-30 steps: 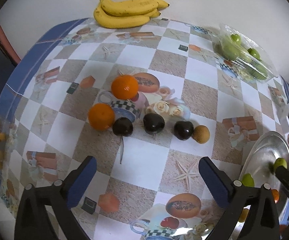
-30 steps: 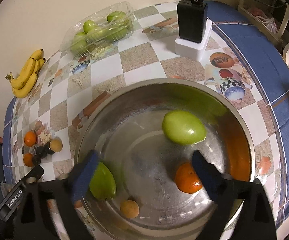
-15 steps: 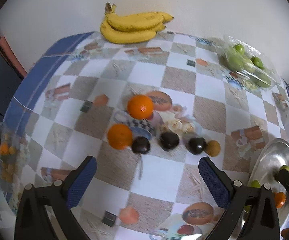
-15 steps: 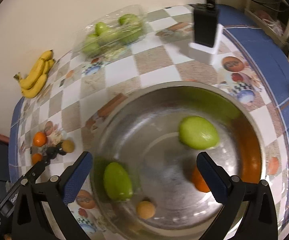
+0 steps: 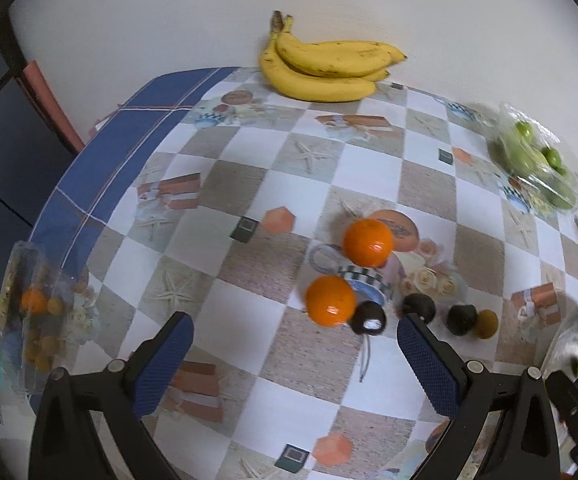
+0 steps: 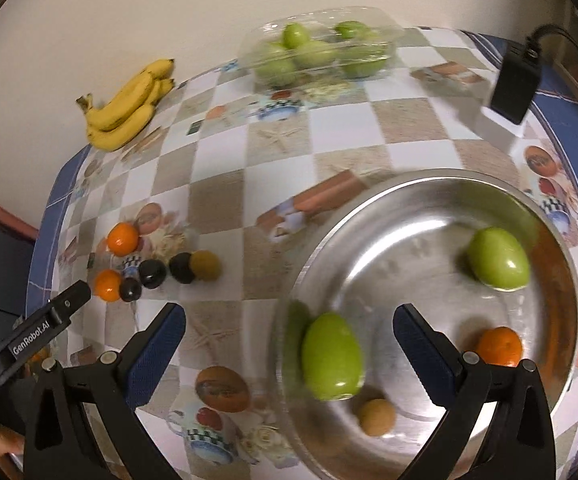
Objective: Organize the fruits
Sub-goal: 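Move the left tool to an orange while the right tool approaches a small yellow fruit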
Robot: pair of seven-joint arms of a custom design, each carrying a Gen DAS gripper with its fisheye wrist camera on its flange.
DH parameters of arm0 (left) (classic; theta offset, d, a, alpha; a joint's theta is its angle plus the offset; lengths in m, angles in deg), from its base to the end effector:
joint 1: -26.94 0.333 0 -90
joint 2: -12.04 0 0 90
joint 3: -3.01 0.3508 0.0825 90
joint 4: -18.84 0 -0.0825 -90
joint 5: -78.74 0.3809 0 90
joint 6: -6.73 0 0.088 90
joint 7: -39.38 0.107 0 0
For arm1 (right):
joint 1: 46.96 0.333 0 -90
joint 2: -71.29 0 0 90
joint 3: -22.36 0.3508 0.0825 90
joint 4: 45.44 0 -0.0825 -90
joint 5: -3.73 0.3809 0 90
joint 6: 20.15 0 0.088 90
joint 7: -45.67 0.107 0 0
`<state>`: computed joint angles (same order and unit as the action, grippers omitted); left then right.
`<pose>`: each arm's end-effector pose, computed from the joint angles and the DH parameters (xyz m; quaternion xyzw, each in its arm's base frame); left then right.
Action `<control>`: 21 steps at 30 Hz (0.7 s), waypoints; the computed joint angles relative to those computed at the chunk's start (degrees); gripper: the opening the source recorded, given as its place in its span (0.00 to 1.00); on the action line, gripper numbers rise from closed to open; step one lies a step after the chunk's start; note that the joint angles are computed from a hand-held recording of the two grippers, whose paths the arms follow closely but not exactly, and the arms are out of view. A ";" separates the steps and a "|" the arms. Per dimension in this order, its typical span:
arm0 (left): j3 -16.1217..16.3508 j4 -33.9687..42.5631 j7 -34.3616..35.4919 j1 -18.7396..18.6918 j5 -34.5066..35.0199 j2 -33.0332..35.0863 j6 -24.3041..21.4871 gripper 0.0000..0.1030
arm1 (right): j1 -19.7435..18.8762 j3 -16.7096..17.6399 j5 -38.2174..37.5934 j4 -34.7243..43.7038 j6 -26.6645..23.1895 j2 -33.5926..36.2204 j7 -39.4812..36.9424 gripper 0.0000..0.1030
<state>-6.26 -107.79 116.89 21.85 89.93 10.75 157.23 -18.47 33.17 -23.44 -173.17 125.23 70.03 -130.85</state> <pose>0.5392 -0.1433 0.4726 -0.6232 0.7485 -0.1493 0.1705 0.4199 0.3511 0.4515 -0.4557 0.8601 -0.0959 0.2085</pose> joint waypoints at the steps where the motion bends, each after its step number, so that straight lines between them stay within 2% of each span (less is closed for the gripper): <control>1: 0.15 0.08 -0.34 0.15 -0.06 0.04 0.08 1.00 | 0.07 0.07 -0.33 0.60 0.03 0.54 -0.06 1.00; 6: 0.93 0.77 0.61 0.94 -3.25 0.61 0.44 1.00 | 0.44 -0.31 -3.67 2.77 3.48 2.96 0.96 1.00; 19: 1.71 2.36 6.16 1.76 -10.33 3.28 2.04 1.00 | 2.16 -2.34 -7.07 8.77 4.16 8.28 -1.69 0.99; 21: 1.53 2.68 8.03 1.61 -12.65 3.80 2.13 1.00 | 2.19 -2.52 -6.78 8.99 4.19 8.60 -2.05 0.86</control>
